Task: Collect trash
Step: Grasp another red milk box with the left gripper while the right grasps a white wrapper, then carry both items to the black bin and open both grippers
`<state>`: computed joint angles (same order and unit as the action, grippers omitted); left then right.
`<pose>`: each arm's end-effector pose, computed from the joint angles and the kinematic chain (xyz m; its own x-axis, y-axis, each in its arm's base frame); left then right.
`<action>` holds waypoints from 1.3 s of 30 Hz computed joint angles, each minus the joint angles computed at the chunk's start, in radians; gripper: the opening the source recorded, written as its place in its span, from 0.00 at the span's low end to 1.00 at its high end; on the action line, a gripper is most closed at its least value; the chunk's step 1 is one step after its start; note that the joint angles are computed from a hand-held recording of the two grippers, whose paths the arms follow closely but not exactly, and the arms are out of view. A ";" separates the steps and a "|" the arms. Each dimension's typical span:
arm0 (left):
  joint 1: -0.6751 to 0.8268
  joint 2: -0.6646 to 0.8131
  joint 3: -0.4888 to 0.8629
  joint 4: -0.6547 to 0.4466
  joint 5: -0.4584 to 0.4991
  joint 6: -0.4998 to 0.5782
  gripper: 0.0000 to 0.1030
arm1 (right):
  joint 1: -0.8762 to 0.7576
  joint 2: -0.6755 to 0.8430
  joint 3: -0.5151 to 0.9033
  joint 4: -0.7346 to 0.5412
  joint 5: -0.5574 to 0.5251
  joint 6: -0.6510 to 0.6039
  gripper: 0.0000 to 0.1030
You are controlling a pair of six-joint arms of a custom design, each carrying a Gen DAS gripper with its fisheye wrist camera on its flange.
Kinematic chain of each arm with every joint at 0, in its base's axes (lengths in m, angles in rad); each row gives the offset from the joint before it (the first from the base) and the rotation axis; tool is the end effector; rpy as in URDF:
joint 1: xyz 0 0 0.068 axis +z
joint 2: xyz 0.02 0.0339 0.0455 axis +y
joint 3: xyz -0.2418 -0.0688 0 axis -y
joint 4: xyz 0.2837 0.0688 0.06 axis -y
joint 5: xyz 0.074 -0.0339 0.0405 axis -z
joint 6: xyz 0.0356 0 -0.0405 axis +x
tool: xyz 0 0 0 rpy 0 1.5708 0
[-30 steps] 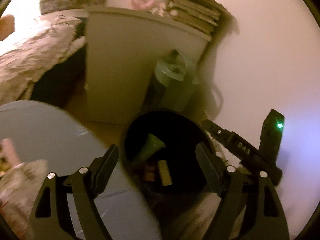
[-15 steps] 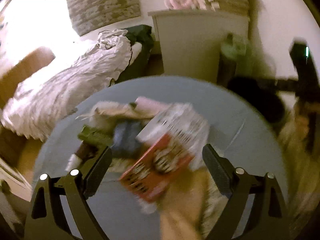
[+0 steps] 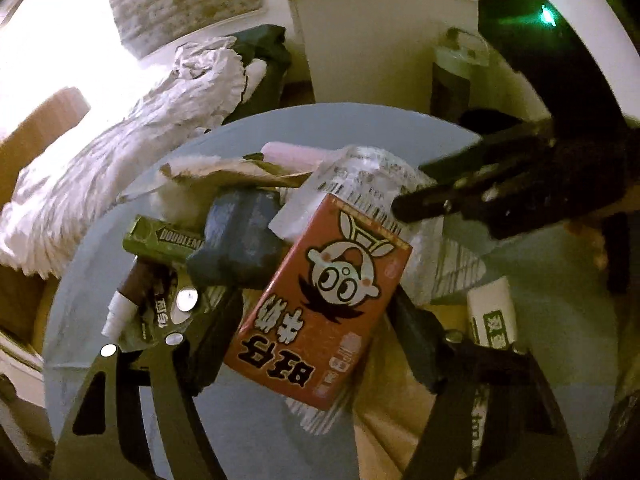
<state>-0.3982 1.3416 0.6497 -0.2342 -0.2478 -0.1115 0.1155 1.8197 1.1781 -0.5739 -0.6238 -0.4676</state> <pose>0.2679 -0.1032 0.1274 -0.7589 0.2022 -0.6190 0.1566 0.9793 0.1280 0.3736 0.0643 0.1297 -0.6982 -0.4493 -0.5574 -0.6835 0.6501 0.3321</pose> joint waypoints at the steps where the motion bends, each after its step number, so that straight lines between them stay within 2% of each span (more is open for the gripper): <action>1: 0.006 -0.007 -0.004 0.004 0.014 -0.011 0.68 | -0.001 -0.008 -0.006 0.000 -0.003 -0.004 0.45; 3: 0.024 -0.023 -0.015 0.014 0.044 -0.028 0.61 | -0.004 -0.016 -0.017 0.007 -0.023 -0.001 0.38; 5: 0.038 -0.063 -0.040 0.025 0.066 -0.049 0.58 | -0.023 -0.028 -0.023 0.001 -0.078 0.005 0.24; 10: 0.048 -0.201 -0.091 0.000 0.102 -0.108 0.55 | -0.085 -0.130 -0.076 -0.006 -0.181 0.005 0.15; 12: 0.037 -0.251 -0.099 -0.022 0.090 -0.124 0.49 | -0.110 -0.184 -0.100 -0.005 -0.210 0.009 0.14; 19: 0.033 -0.387 -0.123 -0.074 0.081 -0.174 0.49 | -0.241 -0.312 -0.166 0.065 -0.324 0.077 0.14; 22: 0.026 -0.417 -0.121 -0.087 0.084 -0.197 0.49 | -0.311 -0.342 -0.197 0.133 -0.347 0.122 0.14; 25: 0.002 -0.416 -0.102 -0.082 0.077 -0.218 0.49 | -0.407 -0.360 -0.236 0.258 -0.370 0.222 0.14; 29: -0.027 -0.336 -0.038 -0.030 0.092 -0.239 0.49 | -0.532 -0.343 -0.269 0.420 -0.380 0.344 0.14; 33: -0.073 -0.176 0.072 0.064 0.117 -0.258 0.49 | -0.637 -0.294 -0.269 0.553 -0.357 0.442 0.14; 39: -0.163 0.083 0.273 0.155 0.131 -0.239 0.49 | -0.755 -0.175 -0.213 0.638 -0.289 0.528 0.14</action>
<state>-0.5608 1.4249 0.9231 -0.0796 -0.1166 -0.3504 -0.6391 1.6449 0.9654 0.0636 -0.9123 0.0600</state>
